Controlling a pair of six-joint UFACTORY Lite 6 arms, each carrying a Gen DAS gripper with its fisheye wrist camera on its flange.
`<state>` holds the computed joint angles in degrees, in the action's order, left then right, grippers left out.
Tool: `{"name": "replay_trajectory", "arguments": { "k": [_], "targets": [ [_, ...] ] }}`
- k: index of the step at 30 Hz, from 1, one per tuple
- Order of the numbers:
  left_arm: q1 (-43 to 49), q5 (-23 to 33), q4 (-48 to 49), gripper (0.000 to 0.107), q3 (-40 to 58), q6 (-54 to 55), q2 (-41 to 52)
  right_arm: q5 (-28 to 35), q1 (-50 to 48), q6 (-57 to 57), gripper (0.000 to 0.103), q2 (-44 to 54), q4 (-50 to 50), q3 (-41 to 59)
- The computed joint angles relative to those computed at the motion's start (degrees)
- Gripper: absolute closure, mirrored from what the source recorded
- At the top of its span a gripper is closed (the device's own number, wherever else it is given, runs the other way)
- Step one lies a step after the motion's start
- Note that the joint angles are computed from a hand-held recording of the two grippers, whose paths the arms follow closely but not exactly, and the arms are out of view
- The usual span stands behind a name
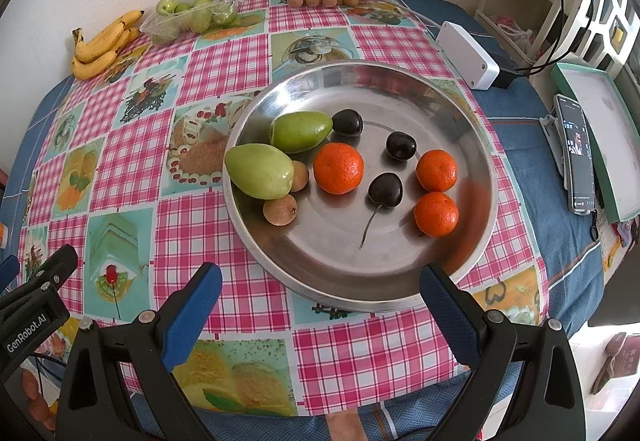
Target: Organize fruits
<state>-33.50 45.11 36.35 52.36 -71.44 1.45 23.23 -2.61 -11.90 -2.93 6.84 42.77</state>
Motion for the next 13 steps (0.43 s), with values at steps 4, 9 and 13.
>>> {"name": "replay_trajectory", "arguments": {
  "k": [4, 9, 13],
  "targets": [
    [-0.13, 0.28, 0.13, 0.004, 0.10, -0.51, 0.19, 0.16, 0.09, 0.29, 0.004, 0.02, -0.21, 0.16],
    [-0.56, 0.14, 1.35, 0.004, -0.40, -1.69, -0.75, -0.08, 0.13, 0.03, 0.004, 0.10, -0.09, -0.15],
    [-0.63, 0.15, 0.99, 0.004, 0.12, -1.42, -0.33, 0.07, -0.04, -0.35, 0.004, 0.29, 0.10, 0.12]
  ]
}}
